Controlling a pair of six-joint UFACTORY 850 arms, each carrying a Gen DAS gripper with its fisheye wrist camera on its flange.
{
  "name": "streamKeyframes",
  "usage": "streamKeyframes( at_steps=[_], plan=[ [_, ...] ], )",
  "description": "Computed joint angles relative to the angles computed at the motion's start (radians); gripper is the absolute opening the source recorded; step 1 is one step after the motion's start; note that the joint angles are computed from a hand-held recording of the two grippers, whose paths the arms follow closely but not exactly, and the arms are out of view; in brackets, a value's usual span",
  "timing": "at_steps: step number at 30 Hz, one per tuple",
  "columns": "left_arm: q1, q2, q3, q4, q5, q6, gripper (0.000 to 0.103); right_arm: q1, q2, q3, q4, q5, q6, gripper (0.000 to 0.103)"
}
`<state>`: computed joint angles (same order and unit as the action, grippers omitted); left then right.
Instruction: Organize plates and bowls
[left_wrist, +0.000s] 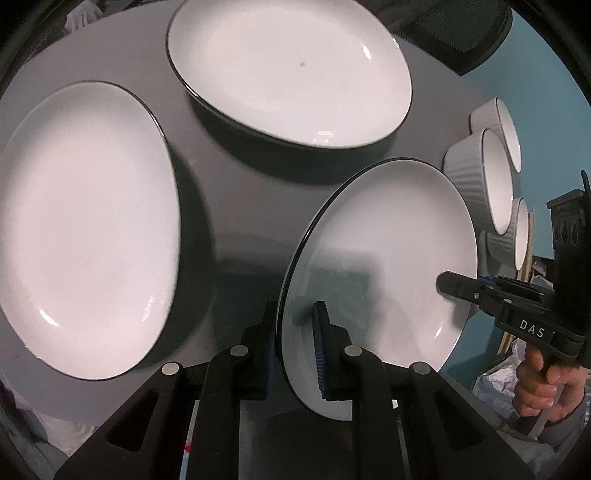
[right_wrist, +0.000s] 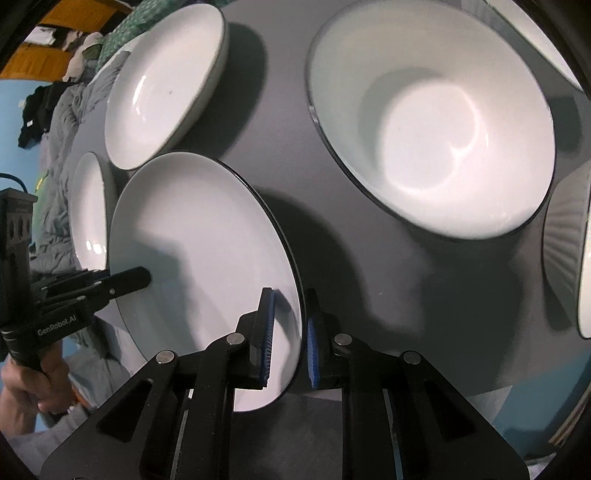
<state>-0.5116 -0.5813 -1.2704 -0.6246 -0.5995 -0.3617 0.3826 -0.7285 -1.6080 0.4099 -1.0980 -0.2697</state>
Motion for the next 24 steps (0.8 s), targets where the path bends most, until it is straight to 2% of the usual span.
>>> streamKeyframes(
  at_steps=[12, 17, 24],
  plan=[
    [0.064, 0.09, 0.046, 0.062, 0.019, -0.032, 0.017, 0.025, -0.071, -0.182, -0.002, -0.056, 0.01, 0.015],
    [0.074, 0.059, -0.015, 0.141, 0.007, -0.084, 0.017, 0.041, -0.136, -0.292, -0.019, -0.078, 0.014, 0.015],
    [0.122, 0.029, -0.069, 0.236, -0.009, -0.115, 0.018, 0.075, -0.261, -0.497, -0.016, -0.124, 0.045, 0.015]
  ],
)
